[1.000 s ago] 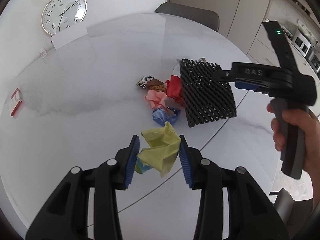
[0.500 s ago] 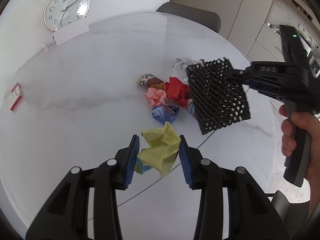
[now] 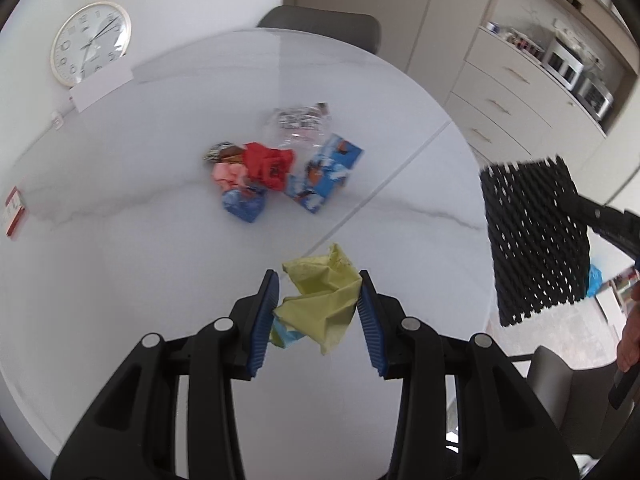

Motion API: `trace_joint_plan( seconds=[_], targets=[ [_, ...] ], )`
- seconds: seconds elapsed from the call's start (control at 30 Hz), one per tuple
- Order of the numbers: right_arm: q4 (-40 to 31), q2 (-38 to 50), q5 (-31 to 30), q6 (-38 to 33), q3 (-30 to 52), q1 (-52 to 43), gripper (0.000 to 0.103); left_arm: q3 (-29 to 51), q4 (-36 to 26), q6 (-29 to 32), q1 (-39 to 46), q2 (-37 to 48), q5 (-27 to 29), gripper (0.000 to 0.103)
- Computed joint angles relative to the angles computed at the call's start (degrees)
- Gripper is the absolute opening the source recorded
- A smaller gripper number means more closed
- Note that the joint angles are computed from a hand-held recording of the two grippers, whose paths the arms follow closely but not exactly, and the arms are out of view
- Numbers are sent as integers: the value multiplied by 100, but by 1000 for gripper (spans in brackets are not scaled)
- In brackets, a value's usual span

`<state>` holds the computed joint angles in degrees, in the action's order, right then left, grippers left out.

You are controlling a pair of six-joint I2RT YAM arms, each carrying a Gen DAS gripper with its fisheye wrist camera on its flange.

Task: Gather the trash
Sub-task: 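Carry both items over the bin and open both tools to drop them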

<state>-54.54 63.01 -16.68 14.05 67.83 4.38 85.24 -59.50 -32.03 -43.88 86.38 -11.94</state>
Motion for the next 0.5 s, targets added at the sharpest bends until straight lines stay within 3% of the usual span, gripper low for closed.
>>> trace_joint_plan(
  seconds=[0.17, 0.27, 0.4, 0.5],
  targets=[
    [-838, -846, -92, -1072, -499, -1453, 13, 479, 102, -124, -626, 474, 33, 39],
    [-956, -977, -304, -1768, -996, -2447, 13, 887, 150, -105, -1002, 902, 61, 39],
    [-438, -783, -175, -2364, -1960, -3174, 13, 1484, 249, -50, -1401, 1571, 302, 39],
    [383, -268, 118, -2561, -2782, -3336, 13, 2110, 113, 36, -1672, 2161, 358, 39]
  ],
)
